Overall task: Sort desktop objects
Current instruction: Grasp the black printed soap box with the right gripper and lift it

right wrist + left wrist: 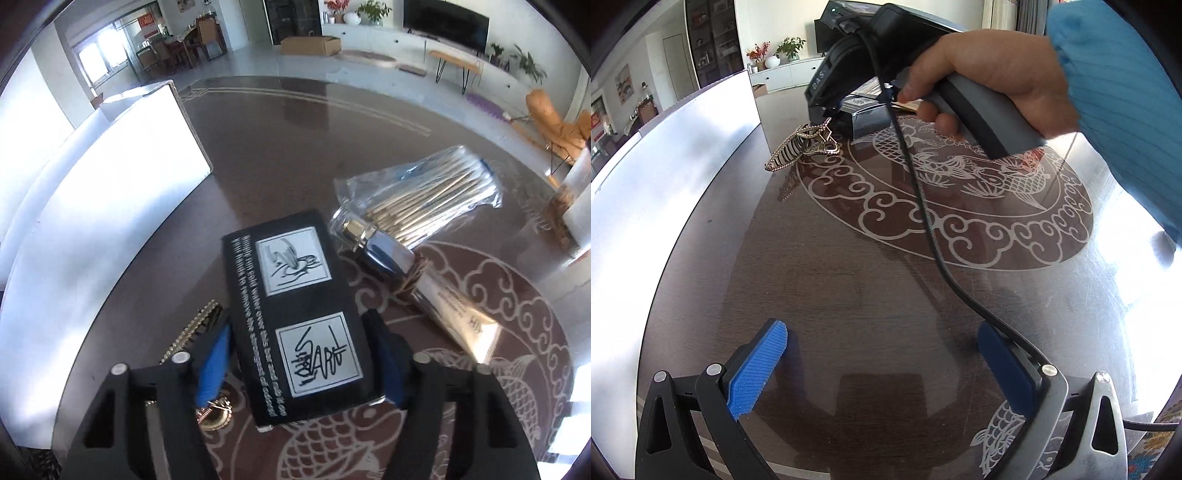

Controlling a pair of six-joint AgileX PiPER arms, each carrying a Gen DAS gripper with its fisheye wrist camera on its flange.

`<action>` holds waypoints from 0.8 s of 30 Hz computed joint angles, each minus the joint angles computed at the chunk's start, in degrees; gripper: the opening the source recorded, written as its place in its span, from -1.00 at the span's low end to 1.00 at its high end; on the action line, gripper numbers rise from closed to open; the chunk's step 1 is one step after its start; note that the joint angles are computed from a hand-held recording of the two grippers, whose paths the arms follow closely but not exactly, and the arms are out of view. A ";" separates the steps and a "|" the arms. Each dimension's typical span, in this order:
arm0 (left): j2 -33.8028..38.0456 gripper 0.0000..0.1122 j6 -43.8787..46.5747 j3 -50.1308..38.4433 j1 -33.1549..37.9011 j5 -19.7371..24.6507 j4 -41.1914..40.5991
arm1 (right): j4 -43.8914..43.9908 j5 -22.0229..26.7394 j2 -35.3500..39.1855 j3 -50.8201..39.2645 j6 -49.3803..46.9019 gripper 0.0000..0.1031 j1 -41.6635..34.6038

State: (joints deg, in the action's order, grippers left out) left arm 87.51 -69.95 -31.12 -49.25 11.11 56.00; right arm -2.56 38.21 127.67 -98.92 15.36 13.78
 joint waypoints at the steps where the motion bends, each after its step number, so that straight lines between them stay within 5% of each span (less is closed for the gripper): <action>1: -0.05 0.84 -1.52 0.18 -0.42 0.16 1.17 | -0.20 -1.03 -1.00 1.94 -0.13 0.17 -0.01; 7: 0.33 0.84 -1.24 -0.11 0.00 -0.12 1.21 | -2.21 -14.37 -15.12 27.89 2.49 0.17 -1.07; 14: 0.43 0.84 -1.75 -0.16 0.02 -0.11 1.74 | -35.31 -27.37 -42.30 67.41 40.43 0.17 0.70; 17: 0.30 0.84 -2.55 0.10 -0.02 -0.15 2.48 | -47.88 -23.31 -55.49 79.70 57.62 0.17 7.51; 19: 0.33 0.84 -2.67 0.08 -0.02 -0.15 2.60 | -52.77 -15.64 -60.85 83.48 69.07 0.17 18.16; 21: 0.59 0.84 -2.61 -0.16 0.13 -0.23 2.68 | -58.87 -10.93 -61.49 85.59 80.53 0.20 25.92; 24: 0.68 0.84 -2.60 -0.28 0.13 -0.13 2.69 | -67.77 -11.64 -58.77 86.16 92.04 0.50 26.27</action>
State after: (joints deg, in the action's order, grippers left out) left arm 88.18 -72.55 -31.40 -49.12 10.98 58.68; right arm -70.33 26.56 68.90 -12.76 107.40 40.05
